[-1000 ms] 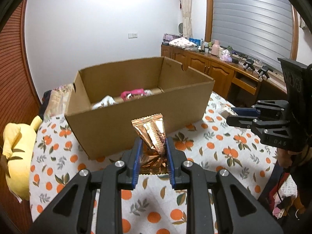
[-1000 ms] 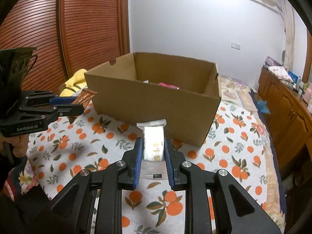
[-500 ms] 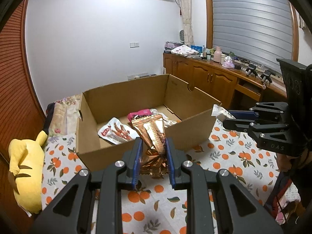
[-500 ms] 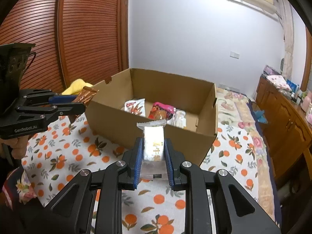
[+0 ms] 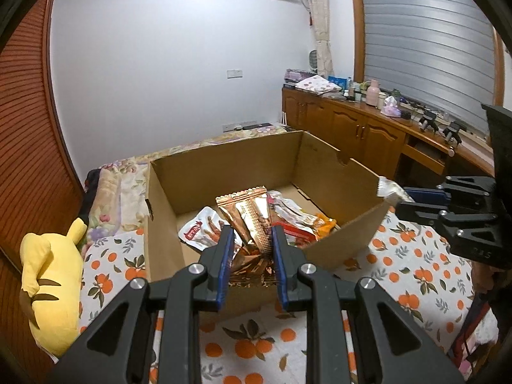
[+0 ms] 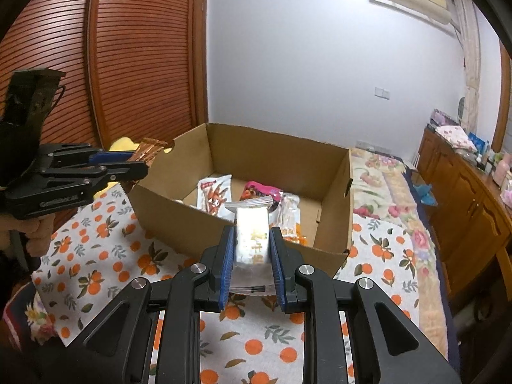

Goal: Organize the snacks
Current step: 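Open both tools to drop the gold snack and white packet into the box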

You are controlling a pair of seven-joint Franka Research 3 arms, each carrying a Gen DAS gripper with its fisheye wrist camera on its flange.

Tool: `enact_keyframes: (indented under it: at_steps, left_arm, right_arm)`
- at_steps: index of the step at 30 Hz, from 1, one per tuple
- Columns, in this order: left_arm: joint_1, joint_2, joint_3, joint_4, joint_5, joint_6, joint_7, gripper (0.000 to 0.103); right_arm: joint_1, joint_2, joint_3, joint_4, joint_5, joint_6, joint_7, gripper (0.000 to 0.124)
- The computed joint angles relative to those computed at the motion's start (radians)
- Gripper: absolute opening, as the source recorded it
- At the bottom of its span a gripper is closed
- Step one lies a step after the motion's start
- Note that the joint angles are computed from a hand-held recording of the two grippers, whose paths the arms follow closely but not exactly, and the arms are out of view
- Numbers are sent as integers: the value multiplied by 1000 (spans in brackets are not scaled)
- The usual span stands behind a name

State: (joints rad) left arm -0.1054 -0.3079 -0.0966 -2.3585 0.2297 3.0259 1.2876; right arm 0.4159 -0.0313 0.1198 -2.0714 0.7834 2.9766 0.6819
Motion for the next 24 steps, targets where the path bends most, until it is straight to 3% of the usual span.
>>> enact_keyframes:
  at_steps: [5, 10, 16, 20, 23, 24]
  left_arm:
    - [2, 51, 12, 48, -25, -10, 9, 21]
    - [-17, 88, 31, 75, -78, -13, 35, 22]
    - [36, 119, -19, 105, -13, -27, -19, 24]
    - [62, 132, -38, 115, 35, -15, -78, 37]
    - [89, 129, -55, 109, 81, 0, -146, 50]
    - [92, 127, -56, 107, 93, -1, -159, 50]
  right_arm:
    - [-13, 46, 3, 64, -37, -20, 55, 20]
    - [-24, 124, 6, 145, -149, -18, 198, 21]
    - [-30, 214, 5, 233, -290, -45, 347, 21]
    - [-23, 255, -6, 265, -384, -54, 440, 21]
    - [-40, 267, 11, 273, -383, -54, 449, 23]
    - [-43, 266, 13, 268, -383, -48, 453, 23]
